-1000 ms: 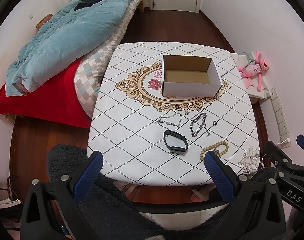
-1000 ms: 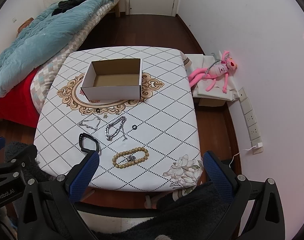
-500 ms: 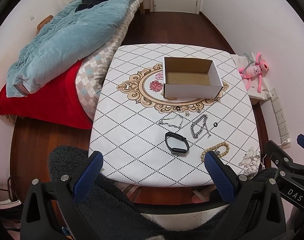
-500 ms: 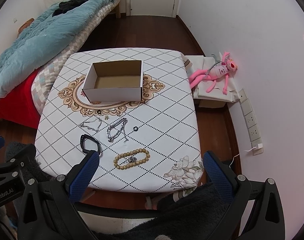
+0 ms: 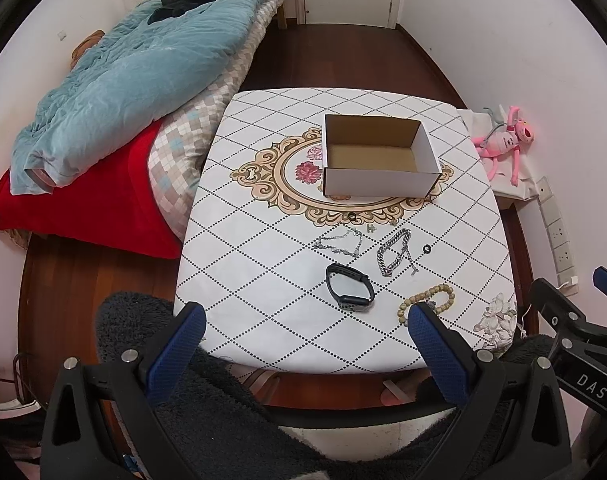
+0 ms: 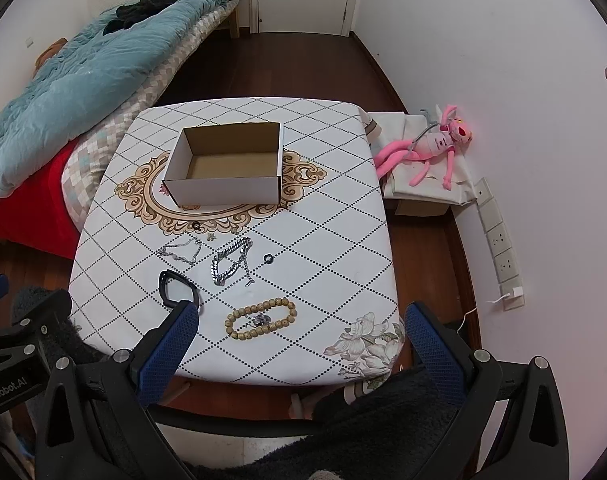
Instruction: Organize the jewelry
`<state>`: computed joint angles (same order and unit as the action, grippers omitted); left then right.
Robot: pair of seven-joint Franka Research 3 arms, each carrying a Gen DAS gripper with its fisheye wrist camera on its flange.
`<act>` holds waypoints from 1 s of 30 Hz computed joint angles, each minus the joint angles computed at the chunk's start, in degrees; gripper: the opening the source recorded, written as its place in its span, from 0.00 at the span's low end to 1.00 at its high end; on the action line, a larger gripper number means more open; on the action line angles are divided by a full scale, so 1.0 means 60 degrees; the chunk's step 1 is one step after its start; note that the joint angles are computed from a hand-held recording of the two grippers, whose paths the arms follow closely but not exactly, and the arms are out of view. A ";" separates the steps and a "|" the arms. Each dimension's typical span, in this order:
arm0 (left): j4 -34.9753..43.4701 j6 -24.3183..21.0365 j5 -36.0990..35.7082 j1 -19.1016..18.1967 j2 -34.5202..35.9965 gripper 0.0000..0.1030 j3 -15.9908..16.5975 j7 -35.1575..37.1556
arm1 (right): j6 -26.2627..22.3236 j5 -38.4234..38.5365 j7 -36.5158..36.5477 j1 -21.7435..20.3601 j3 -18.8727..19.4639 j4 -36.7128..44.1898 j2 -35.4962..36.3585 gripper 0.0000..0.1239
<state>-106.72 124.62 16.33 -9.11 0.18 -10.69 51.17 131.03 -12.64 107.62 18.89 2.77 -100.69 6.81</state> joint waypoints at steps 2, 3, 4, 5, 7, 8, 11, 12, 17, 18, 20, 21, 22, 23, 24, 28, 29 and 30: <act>-0.0085 0.0043 -0.0042 0.0017 -0.0058 1.00 0.0014 0.0034 | 0.0019 -0.0040 0.0032 0.0008 -0.0004 -0.0023 -0.0019 0.83; -0.0051 0.0025 -0.0037 0.0015 -0.0047 1.00 0.0010 0.0033 | 0.0024 -0.0033 0.0029 0.0003 -0.0004 -0.0033 -0.0033 0.83; -0.0014 0.0008 -0.0050 0.0013 -0.0034 1.00 0.0007 0.0041 | 0.0016 -0.0043 0.0032 0.0005 -0.0002 -0.0025 -0.0031 0.83; -0.0100 0.0068 -0.0056 0.0020 -0.0070 1.00 0.0014 0.0041 | 0.0012 -0.0062 0.0039 0.0006 -0.0003 -0.0017 -0.0027 0.83; -0.0064 0.0063 -0.0062 0.0017 -0.0058 1.00 0.0008 0.0046 | -0.0002 -0.0031 -0.0001 -0.0005 -0.0001 0.0008 -0.0023 0.83; -0.0034 0.0050 -0.0068 0.0013 -0.0046 1.00 0.0004 0.0046 | -0.0002 -0.0049 0.0030 0.0002 -0.0001 0.0004 -0.0020 0.83; -0.0167 0.0183 -0.0124 0.0032 -0.0099 1.00 0.0018 0.0075 | -0.0019 -0.0027 0.0013 -0.0001 0.0000 0.0025 -0.0018 0.83; -0.0195 0.0211 -0.0135 0.0037 -0.0108 1.00 0.0022 0.0081 | -0.0010 -0.0039 0.0021 0.0001 0.0000 0.0018 -0.0020 0.83; -0.0159 0.0223 -0.0199 0.0035 -0.0084 1.00 0.0014 0.0092 | -0.0007 -0.0059 0.0030 0.0006 0.0002 -0.0002 -0.0042 0.83; -0.0270 0.0286 -0.0234 0.0049 -0.0153 1.00 0.0029 0.0119 | 0.0003 -0.0073 0.0041 0.0006 0.0001 -0.0001 -0.0033 0.83; -0.0306 0.0319 -0.0269 0.0055 -0.0173 1.00 0.0030 0.0148 | -0.0039 -0.0049 0.0011 -0.0016 -0.0012 0.0075 -0.0016 0.83; -0.0307 0.0327 -0.0305 0.0057 -0.0175 1.00 0.0031 0.0163 | -0.0058 -0.0045 -0.0001 -0.0022 -0.0016 0.0112 -0.0008 0.83; -0.0298 0.0322 -0.0326 0.0059 -0.0170 1.00 0.0031 0.0172 | -0.0069 -0.0066 0.0005 -0.0024 -0.0023 0.0136 -0.0008 0.83; -0.0285 0.0314 -0.0337 0.0059 -0.0162 1.00 0.0029 0.0180 | -0.0093 -0.0068 0.0009 -0.0026 -0.0024 0.0154 -0.0022 0.83; -0.0279 0.0315 -0.0350 0.0060 -0.0153 1.00 0.0029 0.0187 | -0.0097 -0.0036 -0.0003 -0.0037 -0.0026 0.0176 -0.0017 0.83; -0.0296 0.0350 -0.0321 0.0066 -0.0173 1.00 0.0030 0.0192 | -0.0094 -0.0026 -0.0016 -0.0043 -0.0020 0.0161 -0.0026 0.83; -0.0288 0.0346 -0.0311 0.0065 -0.0173 1.00 0.0029 0.0180 | -0.0092 -0.0059 0.0000 -0.0038 -0.0021 0.0153 -0.0030 0.83; -0.0357 0.0392 -0.0302 0.0071 -0.0200 1.00 0.0034 0.0173 | -0.0102 -0.0042 -0.0025 -0.0047 -0.0023 0.0173 -0.0027 0.83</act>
<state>-108.86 126.98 14.52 -8.68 -1.02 -10.49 52.21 130.42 -12.89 107.46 18.61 2.63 -99.65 6.65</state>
